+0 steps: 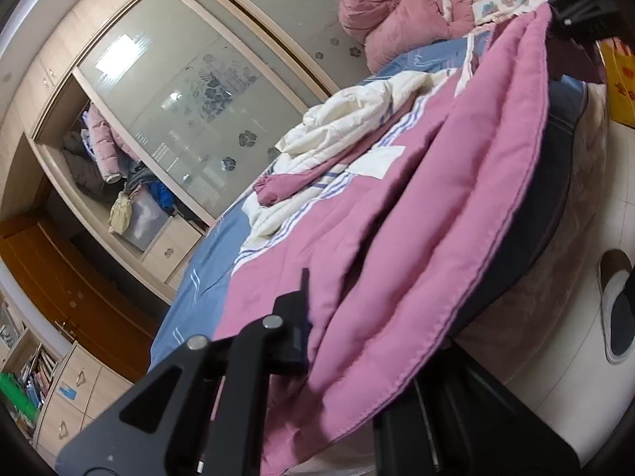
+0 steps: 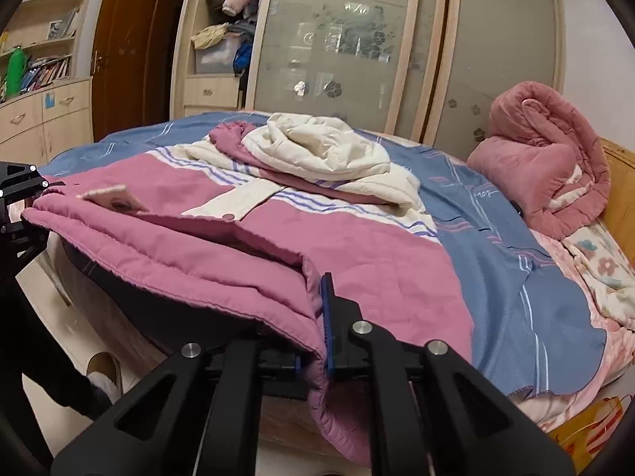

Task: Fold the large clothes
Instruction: 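Fold the hem toward the collar with the right tool while the left tool grasps the hem, then carry the hem over the folded sleeves with both tools toward the collar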

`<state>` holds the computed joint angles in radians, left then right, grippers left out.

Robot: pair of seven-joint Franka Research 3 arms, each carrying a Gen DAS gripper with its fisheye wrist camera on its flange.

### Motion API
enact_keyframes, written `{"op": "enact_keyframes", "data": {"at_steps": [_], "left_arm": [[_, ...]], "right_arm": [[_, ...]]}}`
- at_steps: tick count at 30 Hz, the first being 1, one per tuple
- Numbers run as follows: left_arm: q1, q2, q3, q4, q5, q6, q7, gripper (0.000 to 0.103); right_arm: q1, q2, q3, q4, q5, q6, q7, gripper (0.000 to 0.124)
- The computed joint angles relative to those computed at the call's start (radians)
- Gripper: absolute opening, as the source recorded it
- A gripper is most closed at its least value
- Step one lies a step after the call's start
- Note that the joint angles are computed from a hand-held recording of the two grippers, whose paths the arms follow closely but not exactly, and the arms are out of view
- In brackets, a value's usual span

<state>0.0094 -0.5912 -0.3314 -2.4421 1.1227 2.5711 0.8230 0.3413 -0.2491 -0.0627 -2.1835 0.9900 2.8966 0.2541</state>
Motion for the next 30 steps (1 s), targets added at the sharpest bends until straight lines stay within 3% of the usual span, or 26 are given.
{"op": "enact_keyframes", "data": {"at_steps": [10, 18, 30], "left_arm": [[0.029, 0.006, -0.021, 0.044, 0.047, -0.023, -0.101, 0.006], [0.048, 0.082, 0.014, 0.186, 0.02, -0.009, -0.126, 0.006], [0.069, 0.319, 0.063, 0.53, -0.005, -0.01, -0.093, 0.006]], "right_arm": [[0.053, 0.011, -0.016, 0.065, 0.202, 0.068, -0.17, 0.008], [0.002, 0.081, 0.024, 0.205, 0.109, 0.045, -0.058, 0.007], [-0.093, 0.318, 0.094, 0.604, -0.006, -0.015, 0.1, 0.007]]}}
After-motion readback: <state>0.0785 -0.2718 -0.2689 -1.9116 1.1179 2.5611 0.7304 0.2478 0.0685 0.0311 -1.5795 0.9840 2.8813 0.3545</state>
